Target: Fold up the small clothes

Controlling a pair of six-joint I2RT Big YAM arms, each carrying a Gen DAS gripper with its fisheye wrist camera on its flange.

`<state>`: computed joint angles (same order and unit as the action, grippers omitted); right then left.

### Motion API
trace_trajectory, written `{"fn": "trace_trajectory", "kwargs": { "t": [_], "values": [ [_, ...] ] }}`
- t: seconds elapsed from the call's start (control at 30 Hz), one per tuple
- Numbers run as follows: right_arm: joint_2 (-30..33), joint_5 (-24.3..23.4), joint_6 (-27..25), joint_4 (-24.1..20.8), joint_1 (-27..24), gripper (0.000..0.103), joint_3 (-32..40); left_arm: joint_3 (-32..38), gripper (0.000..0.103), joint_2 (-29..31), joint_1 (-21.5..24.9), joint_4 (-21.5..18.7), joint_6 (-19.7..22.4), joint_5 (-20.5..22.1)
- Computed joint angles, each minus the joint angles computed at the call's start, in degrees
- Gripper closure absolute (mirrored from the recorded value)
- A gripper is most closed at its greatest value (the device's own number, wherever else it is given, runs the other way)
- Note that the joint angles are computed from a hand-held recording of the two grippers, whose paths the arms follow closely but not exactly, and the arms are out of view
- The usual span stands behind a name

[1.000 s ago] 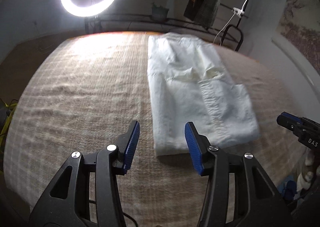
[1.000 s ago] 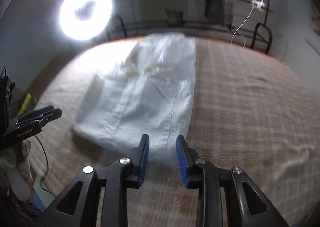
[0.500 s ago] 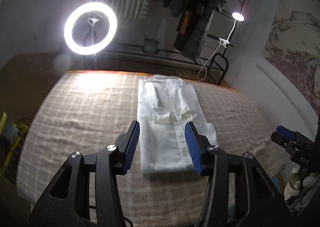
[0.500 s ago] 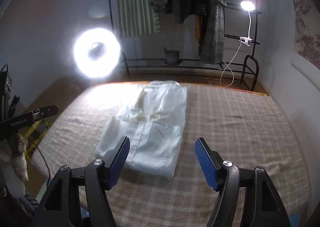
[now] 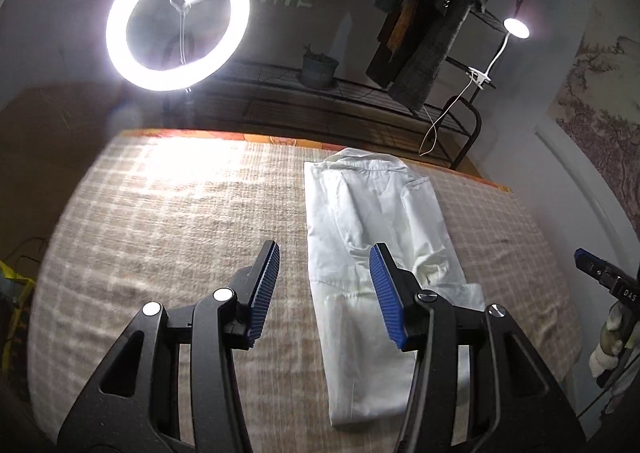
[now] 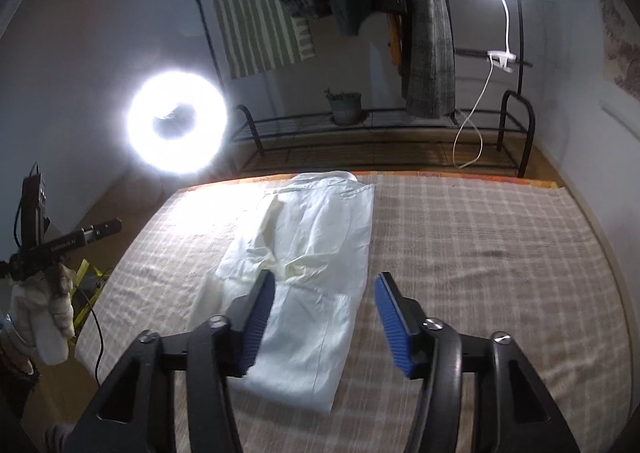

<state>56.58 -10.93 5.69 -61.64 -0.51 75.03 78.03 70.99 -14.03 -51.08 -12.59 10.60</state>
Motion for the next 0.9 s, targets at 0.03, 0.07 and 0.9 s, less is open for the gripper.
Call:
{"fn": "trace_trajectory", "kwargs": {
  "t": [0.03,0.07,0.9],
  "values": [
    [2.31,-1.05,0.05,1.24,-0.76,0.054,0.52,0.33,0.053,1.35,0.19,0.55,-0.12,0.45],
    [3.88,-1.91,0.14,2.14,-1.23,0.054,0.83,1.24,0.053,3.66,0.31,1.16,0.22,0.67],
    [42.24,-14.43,6.05,16.38,-6.46,0.054,16.50,26.45,0.053,38.98,-0.27,1.37,-1.59,4.47]
  ]
}}
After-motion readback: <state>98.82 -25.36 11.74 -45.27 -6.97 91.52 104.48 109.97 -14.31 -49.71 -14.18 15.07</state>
